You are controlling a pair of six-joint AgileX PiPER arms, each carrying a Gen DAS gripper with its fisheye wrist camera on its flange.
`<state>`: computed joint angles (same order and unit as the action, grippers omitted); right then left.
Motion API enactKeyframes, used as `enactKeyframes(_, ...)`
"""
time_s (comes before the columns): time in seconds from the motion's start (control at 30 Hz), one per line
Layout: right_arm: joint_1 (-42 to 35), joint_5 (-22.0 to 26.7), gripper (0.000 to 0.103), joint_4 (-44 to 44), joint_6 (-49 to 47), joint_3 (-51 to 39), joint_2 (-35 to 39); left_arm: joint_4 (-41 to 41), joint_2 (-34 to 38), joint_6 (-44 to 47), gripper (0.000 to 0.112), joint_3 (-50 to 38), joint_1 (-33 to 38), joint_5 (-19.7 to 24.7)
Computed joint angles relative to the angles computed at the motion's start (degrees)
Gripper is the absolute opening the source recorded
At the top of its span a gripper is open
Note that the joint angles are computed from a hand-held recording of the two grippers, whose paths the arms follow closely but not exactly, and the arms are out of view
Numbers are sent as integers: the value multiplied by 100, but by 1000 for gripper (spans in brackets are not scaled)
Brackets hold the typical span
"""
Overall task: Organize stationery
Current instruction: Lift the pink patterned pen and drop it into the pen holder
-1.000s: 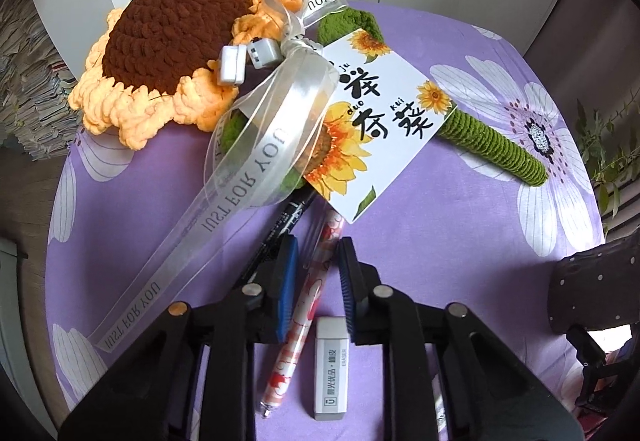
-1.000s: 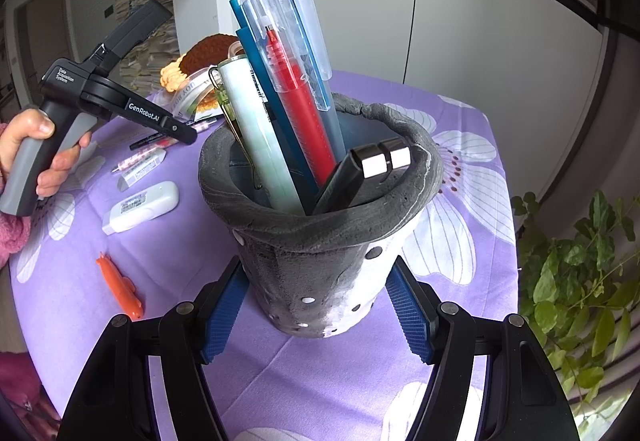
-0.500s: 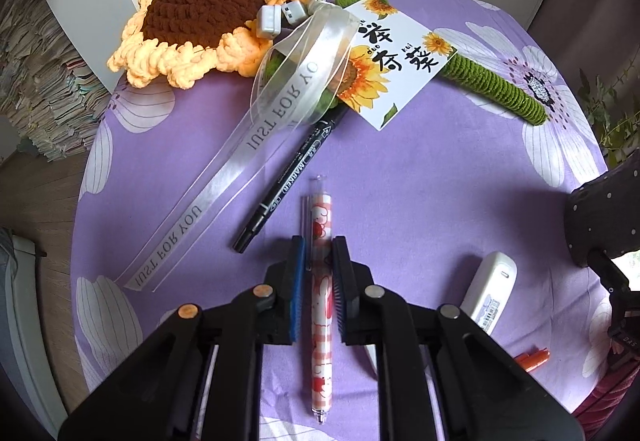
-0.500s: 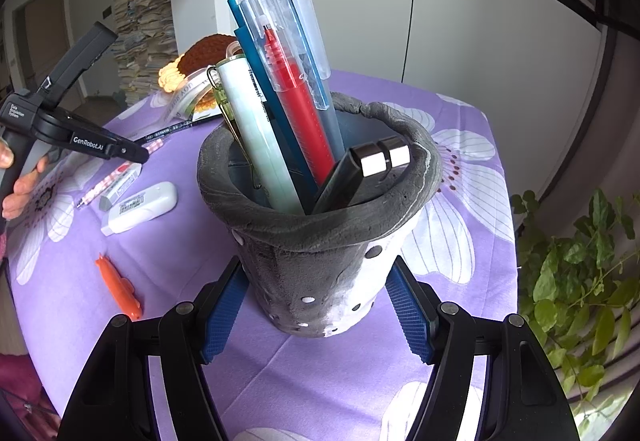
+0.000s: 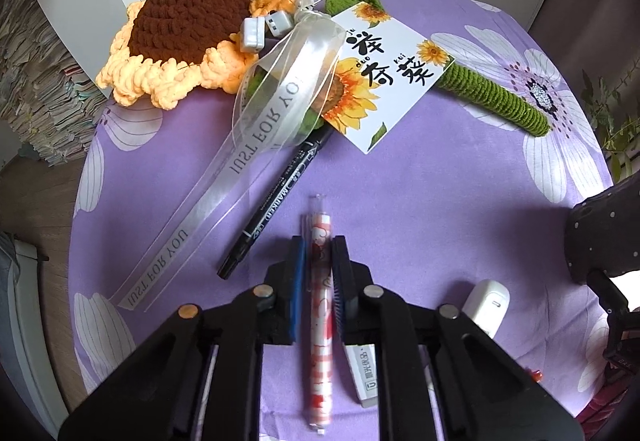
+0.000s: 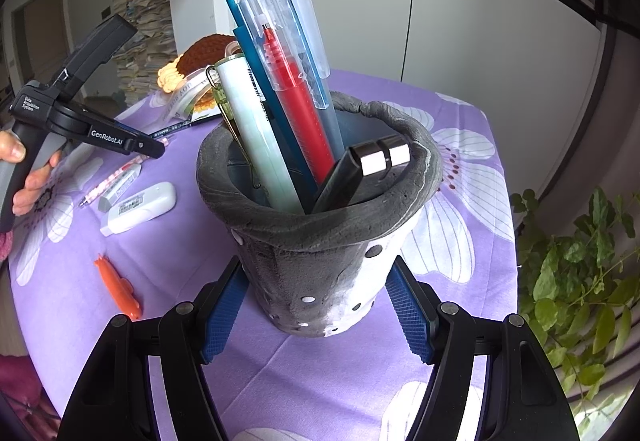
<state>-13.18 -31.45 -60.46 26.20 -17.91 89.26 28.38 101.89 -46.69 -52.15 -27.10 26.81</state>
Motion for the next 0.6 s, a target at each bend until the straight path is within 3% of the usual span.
enactKeyframes(0.23, -2, 7, 70, -20, 28, -7, -7, 143, -508, -226, 11, 239, -334, 17)
enactKeyframes(0.6, -2, 10, 70, -28, 33, -8, -9, 1294, -2272, -1661, 11, 579, -1569, 499)
